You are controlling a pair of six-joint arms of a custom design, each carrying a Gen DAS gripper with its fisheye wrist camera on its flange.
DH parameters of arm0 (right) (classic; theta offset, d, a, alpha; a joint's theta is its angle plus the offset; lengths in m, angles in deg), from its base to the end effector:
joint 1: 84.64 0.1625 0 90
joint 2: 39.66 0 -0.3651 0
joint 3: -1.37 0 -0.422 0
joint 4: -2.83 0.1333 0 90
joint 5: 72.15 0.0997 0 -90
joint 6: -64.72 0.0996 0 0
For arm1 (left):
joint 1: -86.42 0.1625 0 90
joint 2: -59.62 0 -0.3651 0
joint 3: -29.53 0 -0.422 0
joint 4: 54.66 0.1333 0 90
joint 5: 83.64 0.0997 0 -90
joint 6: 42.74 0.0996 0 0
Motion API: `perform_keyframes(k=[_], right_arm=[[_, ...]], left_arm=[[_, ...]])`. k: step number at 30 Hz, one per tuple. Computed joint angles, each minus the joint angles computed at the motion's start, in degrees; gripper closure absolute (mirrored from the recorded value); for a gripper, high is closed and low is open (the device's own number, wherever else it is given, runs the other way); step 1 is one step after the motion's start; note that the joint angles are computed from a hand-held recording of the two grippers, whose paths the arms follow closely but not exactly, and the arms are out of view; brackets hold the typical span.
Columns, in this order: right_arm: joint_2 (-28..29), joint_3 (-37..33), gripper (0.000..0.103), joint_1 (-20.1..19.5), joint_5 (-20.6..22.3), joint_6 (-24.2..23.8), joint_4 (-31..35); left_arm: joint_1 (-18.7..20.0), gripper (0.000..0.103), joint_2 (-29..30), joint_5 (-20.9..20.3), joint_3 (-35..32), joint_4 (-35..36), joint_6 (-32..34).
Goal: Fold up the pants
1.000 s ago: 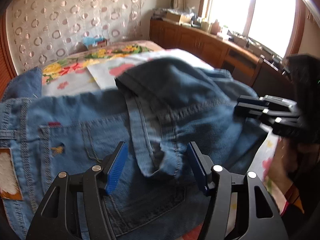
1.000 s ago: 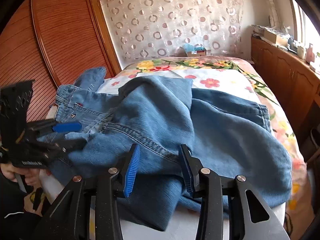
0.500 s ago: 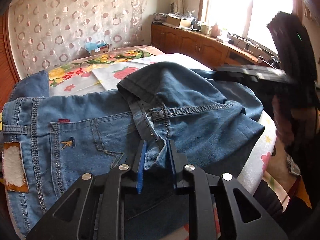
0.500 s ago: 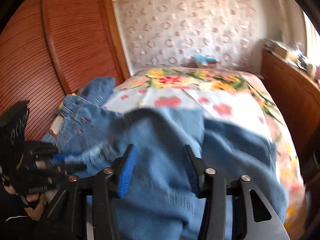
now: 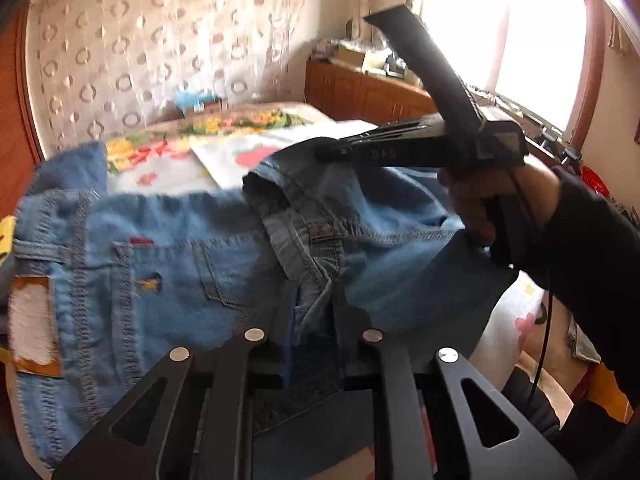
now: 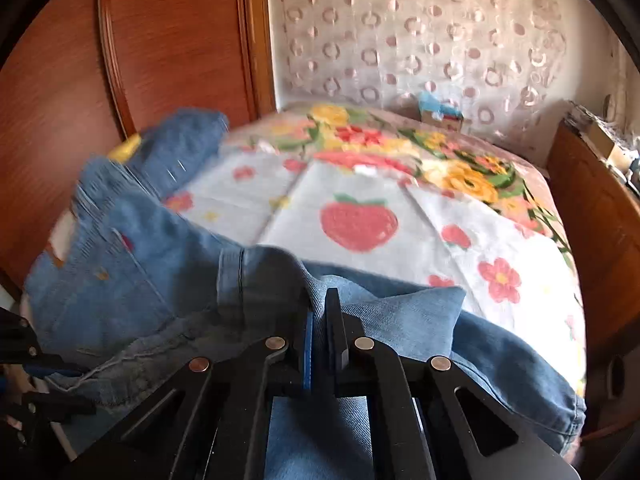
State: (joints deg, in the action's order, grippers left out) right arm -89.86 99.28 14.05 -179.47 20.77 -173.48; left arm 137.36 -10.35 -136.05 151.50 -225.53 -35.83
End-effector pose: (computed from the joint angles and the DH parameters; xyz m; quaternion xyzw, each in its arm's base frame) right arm 0.2014 -0.6317 0.1187 0.3691 -0.8584 0.2684 0.2344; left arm -0.1709 -0.5185 0.1520 0.2841 0.8754 -0.3132 0.2345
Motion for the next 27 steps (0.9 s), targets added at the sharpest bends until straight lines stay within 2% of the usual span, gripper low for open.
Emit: perform_keyframes(k=[3,7,12,17,19,21,23,25,27], right_arm=[[-3.3,2.6,0.099,0.7,5.5,0.8,-0.7],[-3.8,1.6,0.099,3.7,9.3,0.9,1.4],[0.5,-2.8,0.099,7.1,11.7,0.6,3.8],[7.7,-10.1,0.099,8.8,11.7,0.0,7.8],[9.3,-11.3,0.088,8.9,10.0,-0.3,8.8],[10.1,-11.8,0.067,9.1,7.9,-1.0,8.5],[9.6,-10.9,0.062,9.0,6.7,-1.2,7.4],[8.2,-8.7,0.061,9.2,5.7,-0.8,6.2],[6.0,-5.3,0.060,8.8,5.0,-0.6,4.6]], left_arm=[[-1.3,0.088,-3.6,0.4,2.7,-2.5,0.1],[-3.2,0.089,-11.4,3.1,7.3,-4.0,-0.4],[-4.2,0.089,-22.8,9.2,13.0,-1.7,-2.5],[-3.5,0.089,-28.8,12.9,15.4,4.1,-5.5],[-2.4,0.087,-29.8,12.9,15.8,7.0,-7.1],[-1.6,0.083,-30.6,12.8,16.1,10.1,-8.8],[-1.4,0.073,-30.4,13.0,15.9,11.1,-9.2],[-0.8,0.058,-29.3,13.3,15.3,10.1,-8.8],[-0.1,0.057,-28.5,12.8,14.8,9.4,-8.6]])
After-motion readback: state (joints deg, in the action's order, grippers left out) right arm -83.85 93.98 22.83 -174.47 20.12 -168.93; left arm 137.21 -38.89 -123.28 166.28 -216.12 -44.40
